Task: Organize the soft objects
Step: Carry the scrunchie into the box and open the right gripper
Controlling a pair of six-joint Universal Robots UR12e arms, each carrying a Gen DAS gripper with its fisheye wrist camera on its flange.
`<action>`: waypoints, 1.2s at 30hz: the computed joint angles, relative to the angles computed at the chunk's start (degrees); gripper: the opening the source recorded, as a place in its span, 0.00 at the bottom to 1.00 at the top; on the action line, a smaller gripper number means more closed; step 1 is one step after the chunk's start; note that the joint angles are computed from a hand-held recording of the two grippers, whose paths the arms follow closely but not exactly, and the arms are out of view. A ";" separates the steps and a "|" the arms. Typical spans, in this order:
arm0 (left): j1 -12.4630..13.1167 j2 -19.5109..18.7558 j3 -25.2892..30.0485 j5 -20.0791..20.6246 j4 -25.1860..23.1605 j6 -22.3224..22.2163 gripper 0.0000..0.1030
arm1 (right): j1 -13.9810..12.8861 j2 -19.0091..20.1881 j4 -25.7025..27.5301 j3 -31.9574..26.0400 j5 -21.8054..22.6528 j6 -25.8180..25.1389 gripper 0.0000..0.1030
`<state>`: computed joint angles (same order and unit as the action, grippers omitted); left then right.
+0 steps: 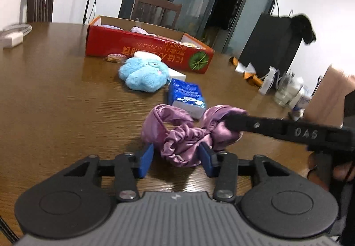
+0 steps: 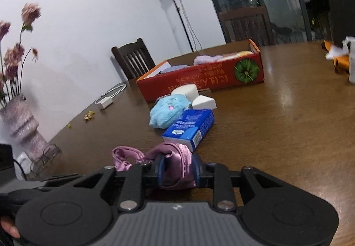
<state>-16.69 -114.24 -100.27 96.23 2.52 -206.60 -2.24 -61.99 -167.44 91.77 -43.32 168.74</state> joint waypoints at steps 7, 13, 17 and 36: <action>1.18 -0.09 -0.13 -4.27 2.04 -0.76 0.19 | 0.53 0.14 4.76 -1.31 -0.62 -3.93 0.12; 1.76 0.23 2.11 -3.77 1.89 1.69 0.17 | 0.19 0.95 4.21 -3.92 4.17 -1.92 0.07; 3.13 -1.63 6.81 -3.91 3.35 5.85 0.17 | 0.25 3.98 0.79 -9.81 7.28 3.38 0.07; 9.81 -17.76 35.79 -11.18 -16.50 10.41 0.18 | 5.51 29.70 28.03 -56.66 -5.90 7.68 0.13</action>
<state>-6.89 -132.00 -64.48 85.05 -13.98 -196.20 3.27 -32.29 -139.41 35.11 -49.23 176.41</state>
